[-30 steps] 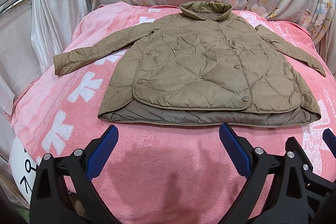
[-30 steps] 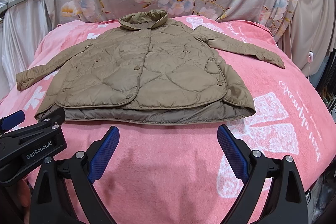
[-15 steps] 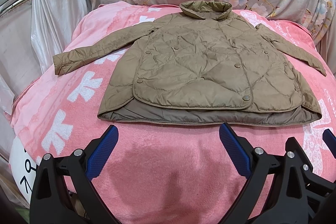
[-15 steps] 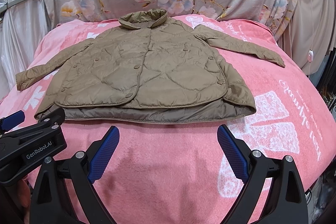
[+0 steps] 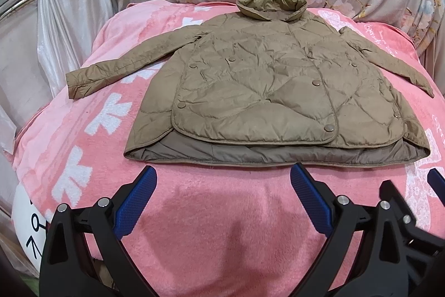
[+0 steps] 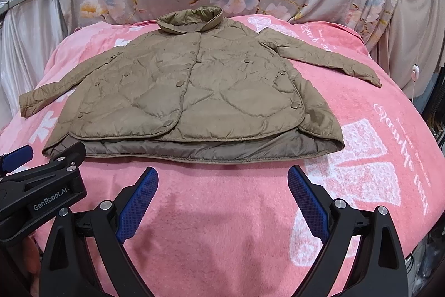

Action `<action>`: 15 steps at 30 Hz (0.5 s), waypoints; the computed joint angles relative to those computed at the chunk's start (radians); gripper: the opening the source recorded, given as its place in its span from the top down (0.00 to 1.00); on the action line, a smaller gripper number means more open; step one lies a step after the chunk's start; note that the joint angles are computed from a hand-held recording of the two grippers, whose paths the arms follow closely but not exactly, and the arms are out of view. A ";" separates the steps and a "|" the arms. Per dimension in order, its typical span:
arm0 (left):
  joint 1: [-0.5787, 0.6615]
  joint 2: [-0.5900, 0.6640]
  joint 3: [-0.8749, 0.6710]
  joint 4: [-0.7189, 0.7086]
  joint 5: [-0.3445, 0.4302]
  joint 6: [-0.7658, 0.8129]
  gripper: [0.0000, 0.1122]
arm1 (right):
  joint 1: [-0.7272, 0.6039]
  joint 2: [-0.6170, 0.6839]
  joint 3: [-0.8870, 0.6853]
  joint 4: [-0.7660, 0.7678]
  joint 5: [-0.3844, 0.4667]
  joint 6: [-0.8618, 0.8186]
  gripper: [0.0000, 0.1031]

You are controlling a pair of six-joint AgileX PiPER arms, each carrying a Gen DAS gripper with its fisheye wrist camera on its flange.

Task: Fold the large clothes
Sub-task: 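Grasp the jacket sleeve cuff with the right tool and lift it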

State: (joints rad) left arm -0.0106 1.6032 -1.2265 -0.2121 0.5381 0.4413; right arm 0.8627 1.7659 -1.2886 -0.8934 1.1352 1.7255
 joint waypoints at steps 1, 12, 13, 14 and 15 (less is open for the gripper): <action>-0.003 0.020 -0.024 0.006 0.006 -0.008 0.16 | -0.026 -0.024 0.028 0.001 -0.034 0.000 0.11; 0.015 0.308 -0.466 -0.040 0.145 -0.018 0.15 | -0.748 -0.299 0.302 0.173 -0.603 -0.219 0.11; 0.019 0.349 -0.535 -0.048 0.178 -0.023 0.15 | -0.836 -0.287 0.295 0.201 -0.655 -0.276 0.11; 0.019 0.397 -0.612 -0.038 0.209 -0.052 0.15 | -0.916 -0.261 0.274 0.236 -0.692 -0.339 0.11; 0.020 0.437 -0.677 -0.034 0.233 -0.070 0.15 | -0.970 -0.236 0.251 0.274 -0.709 -0.392 0.11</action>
